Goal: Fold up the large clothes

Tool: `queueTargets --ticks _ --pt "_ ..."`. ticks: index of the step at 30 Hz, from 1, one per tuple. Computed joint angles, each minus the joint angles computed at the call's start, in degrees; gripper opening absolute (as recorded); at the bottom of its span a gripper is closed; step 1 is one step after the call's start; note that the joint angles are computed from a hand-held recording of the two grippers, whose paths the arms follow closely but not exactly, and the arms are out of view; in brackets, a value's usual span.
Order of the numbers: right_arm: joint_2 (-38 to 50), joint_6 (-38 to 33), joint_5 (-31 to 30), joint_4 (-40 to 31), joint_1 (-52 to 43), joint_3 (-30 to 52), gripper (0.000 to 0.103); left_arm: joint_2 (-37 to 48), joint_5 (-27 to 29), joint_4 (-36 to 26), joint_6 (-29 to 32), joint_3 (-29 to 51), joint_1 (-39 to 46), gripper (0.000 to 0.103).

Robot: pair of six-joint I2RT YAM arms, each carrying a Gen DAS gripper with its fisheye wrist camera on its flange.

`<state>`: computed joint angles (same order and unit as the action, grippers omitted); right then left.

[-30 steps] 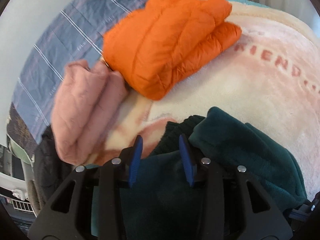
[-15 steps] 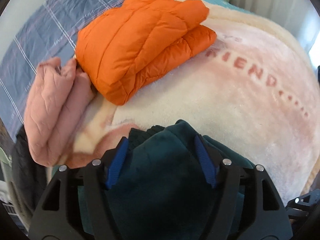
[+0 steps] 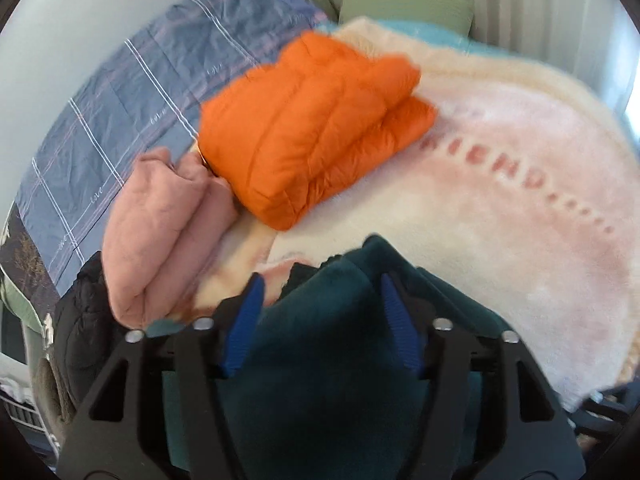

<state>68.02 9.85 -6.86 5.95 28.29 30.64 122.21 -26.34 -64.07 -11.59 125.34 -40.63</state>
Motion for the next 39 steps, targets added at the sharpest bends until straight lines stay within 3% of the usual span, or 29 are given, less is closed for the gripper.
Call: queueTargets --ticks 5,8,10,11,36,37,39 --pt "0.0 0.4 -0.9 0.5 -0.6 -0.3 0.0 -12.2 -7.3 5.5 2.0 -14.5 -1.8 0.053" --pt "-0.1 0.5 -2.1 0.5 -1.4 -0.3 0.0 -16.3 -3.0 9.0 0.5 -24.2 0.3 0.059" --pt "0.6 0.6 -2.2 -0.1 -1.3 0.1 0.0 -19.3 -4.8 18.4 0.6 -35.2 -0.1 0.059" --pt "0.3 0.6 -2.3 0.3 -1.2 -0.1 0.0 -21.3 -2.4 20.4 -0.9 -37.5 0.9 0.059" --pt "-3.1 -1.2 5.1 -5.9 2.5 0.7 0.001 -24.3 -4.6 24.0 -1.1 -42.2 -0.1 0.059" --pt "-3.8 -1.4 4.9 -6.5 2.4 0.7 0.002 -24.5 -4.6 24.2 -1.1 -42.5 -0.1 0.059" --pt "-7.4 -1.1 0.8 -7.9 -0.5 -0.1 0.015 -25.0 -4.5 24.6 -1.4 -43.1 0.1 0.059"
